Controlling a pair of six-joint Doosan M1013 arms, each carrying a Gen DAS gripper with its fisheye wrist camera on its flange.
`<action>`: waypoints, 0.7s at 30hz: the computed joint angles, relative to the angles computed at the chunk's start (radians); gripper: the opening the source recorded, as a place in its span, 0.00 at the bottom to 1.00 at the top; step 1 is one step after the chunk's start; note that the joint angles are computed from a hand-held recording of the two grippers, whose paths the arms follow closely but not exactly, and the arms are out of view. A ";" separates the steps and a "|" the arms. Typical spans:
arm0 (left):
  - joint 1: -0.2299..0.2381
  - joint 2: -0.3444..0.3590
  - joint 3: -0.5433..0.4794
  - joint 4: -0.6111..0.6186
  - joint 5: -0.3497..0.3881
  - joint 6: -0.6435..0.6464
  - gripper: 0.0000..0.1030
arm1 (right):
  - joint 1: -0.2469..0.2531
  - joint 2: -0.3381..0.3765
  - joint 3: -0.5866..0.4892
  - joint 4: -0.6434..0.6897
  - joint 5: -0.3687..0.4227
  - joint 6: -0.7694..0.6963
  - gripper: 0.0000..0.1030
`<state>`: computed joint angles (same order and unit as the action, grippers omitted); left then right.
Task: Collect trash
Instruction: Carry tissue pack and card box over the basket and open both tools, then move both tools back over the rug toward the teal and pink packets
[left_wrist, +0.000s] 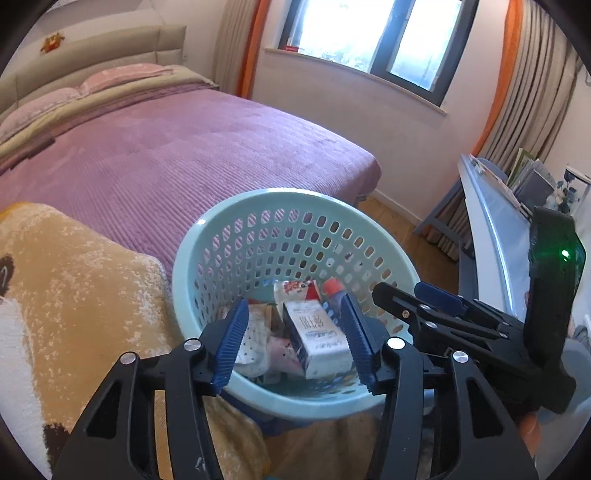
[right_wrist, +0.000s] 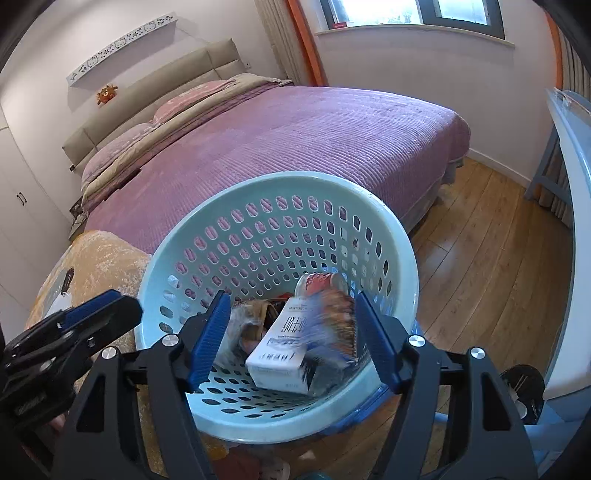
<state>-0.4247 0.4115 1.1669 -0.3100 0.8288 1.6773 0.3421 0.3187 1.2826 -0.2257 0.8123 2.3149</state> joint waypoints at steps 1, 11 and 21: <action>0.002 -0.009 0.011 -0.001 -0.008 0.004 0.49 | 0.000 -0.001 0.002 0.008 -0.004 -0.002 0.64; 0.036 -0.081 0.087 -0.063 -0.071 -0.004 0.53 | 0.038 -0.014 -0.018 -0.002 -0.028 -0.024 0.64; 0.057 -0.218 0.232 0.161 -0.216 -0.244 0.77 | 0.117 0.002 -0.083 -0.006 -0.043 -0.109 0.64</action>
<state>-0.3676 0.1934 1.3991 -0.1488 0.6129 1.4335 0.4592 0.3212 1.2000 -0.2314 0.7697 2.2059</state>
